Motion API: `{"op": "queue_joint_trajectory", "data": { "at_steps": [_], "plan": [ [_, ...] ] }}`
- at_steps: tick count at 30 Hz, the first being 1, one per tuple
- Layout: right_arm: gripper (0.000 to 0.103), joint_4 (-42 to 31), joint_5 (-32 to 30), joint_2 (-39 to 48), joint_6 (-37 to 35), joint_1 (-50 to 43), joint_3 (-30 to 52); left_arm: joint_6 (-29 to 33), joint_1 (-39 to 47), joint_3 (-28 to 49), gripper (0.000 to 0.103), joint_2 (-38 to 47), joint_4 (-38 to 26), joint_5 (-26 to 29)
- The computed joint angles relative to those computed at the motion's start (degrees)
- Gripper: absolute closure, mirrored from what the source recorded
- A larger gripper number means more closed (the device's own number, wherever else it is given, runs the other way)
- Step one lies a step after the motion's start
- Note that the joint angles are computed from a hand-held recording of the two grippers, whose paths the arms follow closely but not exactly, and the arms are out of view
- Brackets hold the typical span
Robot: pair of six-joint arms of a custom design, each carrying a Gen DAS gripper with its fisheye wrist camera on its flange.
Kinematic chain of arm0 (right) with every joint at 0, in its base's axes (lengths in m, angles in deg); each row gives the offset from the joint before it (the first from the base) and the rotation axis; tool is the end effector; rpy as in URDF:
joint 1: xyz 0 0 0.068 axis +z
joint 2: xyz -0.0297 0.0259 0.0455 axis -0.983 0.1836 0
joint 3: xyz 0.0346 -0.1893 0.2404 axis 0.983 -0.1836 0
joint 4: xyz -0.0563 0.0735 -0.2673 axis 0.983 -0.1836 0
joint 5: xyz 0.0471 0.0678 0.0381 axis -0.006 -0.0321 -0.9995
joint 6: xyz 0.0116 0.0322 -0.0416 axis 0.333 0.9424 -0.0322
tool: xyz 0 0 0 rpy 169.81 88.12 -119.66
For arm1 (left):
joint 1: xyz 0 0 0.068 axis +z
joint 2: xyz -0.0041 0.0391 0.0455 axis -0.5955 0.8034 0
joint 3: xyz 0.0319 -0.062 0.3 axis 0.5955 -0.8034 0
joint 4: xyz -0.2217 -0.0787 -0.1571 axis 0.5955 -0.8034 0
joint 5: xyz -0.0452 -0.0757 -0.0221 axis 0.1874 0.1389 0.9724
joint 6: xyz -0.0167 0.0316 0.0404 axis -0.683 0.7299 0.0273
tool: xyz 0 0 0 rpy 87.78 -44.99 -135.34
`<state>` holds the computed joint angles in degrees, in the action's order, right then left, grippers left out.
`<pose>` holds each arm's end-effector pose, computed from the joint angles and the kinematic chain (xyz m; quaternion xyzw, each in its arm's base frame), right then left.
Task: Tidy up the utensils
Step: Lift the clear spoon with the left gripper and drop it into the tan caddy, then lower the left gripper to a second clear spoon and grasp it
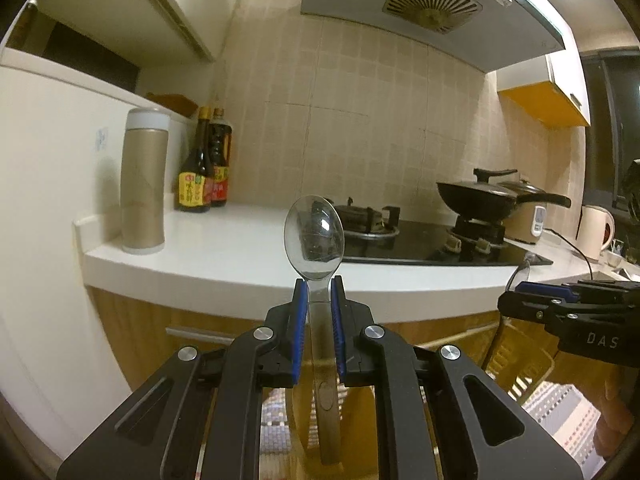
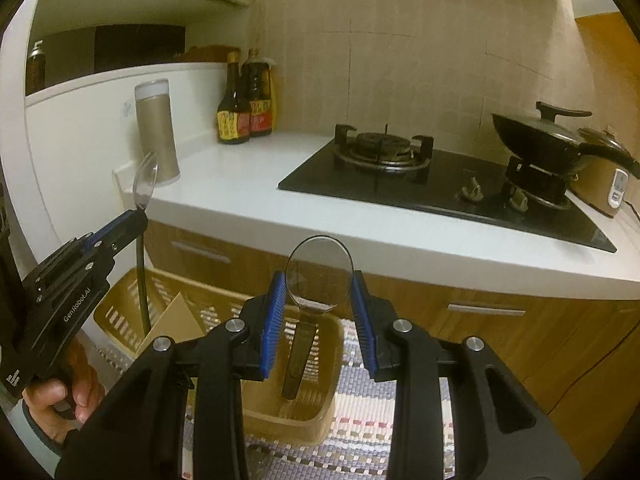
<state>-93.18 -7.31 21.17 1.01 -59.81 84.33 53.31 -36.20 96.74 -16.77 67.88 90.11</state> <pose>0.2817 0.0995 0.2793 -0.1300 0.8644 0.0777 0.4795 0.2633 -0.0027 0.2309 0.0007 0.7772 -0.0722 0.6251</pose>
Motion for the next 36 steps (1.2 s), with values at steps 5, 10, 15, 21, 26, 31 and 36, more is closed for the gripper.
{"op": "queue_joint_trajectory", "data": {
  "at_steps": [5,10,15,21,26,31,36],
  "plan": [
    [0.072,-4.0,-2.4,-0.8,0.1,0.2,0.6,-1.6,2.6,-0.5,0.072,-3.4,-3.7,2.3],
    [0.055,-8.4,-5.4,-3.9,1.0,0.0,0.5,-2.1,5.7,-0.9,0.062,-11.2,-11.5,6.1],
    [0.055,-13.0,-5.4,-8.9,1.7,1.2,-0.7,-0.6,8.3,-0.6,0.060,-21.0,-23.1,7.9],
    [0.055,-20.2,-3.4,-16.1,2.6,4.6,-1.2,1.7,13.3,2.1,0.060,-29.7,-38.6,13.3],
    [0.055,-24.8,-0.2,-19.3,3.7,8.8,-1.1,4.3,16.3,3.4,0.058,-34.1,-47.6,16.1],
    [0.055,-29.9,1.5,-18.2,6.8,11.4,-0.7,7.1,13.7,3.6,0.058,-34.8,-55.7,13.0],
    [0.055,-32.5,-3.2,-13.9,9.1,9.4,-1.5,7.5,11.7,-0.2,0.046,-36.0,-56.8,9.7]
  ]
}}
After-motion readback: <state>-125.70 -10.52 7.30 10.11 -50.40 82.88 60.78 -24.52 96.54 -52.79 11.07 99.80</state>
